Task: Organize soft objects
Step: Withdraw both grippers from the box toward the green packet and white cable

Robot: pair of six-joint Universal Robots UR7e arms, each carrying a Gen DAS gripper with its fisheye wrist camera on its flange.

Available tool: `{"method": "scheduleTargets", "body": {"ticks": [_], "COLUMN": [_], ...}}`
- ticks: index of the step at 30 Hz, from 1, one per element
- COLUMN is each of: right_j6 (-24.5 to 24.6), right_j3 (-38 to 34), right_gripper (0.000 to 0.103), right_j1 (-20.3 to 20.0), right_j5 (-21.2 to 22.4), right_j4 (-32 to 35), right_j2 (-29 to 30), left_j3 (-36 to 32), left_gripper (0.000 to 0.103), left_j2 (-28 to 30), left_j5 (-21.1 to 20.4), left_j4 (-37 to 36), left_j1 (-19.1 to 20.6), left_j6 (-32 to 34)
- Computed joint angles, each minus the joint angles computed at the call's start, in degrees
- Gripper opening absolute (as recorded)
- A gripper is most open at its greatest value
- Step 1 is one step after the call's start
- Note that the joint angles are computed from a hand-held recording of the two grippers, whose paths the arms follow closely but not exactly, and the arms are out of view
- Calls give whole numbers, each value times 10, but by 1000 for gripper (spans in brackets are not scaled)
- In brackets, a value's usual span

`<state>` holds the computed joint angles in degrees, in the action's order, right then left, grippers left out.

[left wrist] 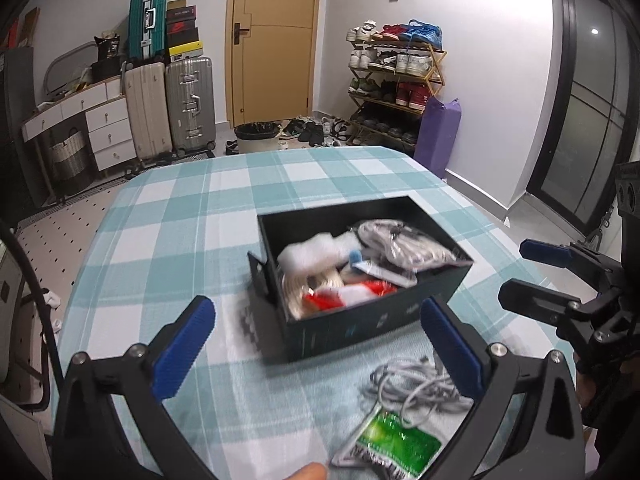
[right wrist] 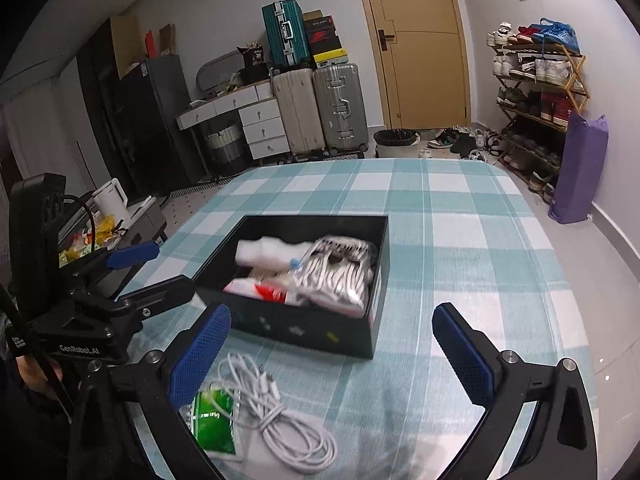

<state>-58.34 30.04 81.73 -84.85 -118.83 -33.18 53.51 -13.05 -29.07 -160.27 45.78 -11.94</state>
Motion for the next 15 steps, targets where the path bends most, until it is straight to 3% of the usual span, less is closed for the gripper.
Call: {"method": "scheduleTargets", "body": {"ticks": [9,15], "right_j6": [-23,-28], "right_j3": [108,115], "right_gripper": [103,103], "right_j1": [-11,-14], "right_j5": [-4,-16], "right_j4": [-44,-42], "right_j2": [-52,-51], "left_j3": [53,77], "left_gripper": [103,103], "left_j2": [-14,-19], "left_j5": [8,6], "left_j4": [-14,-20], "left_j1": [-10,-12], "left_j6": [-11,-40]}}
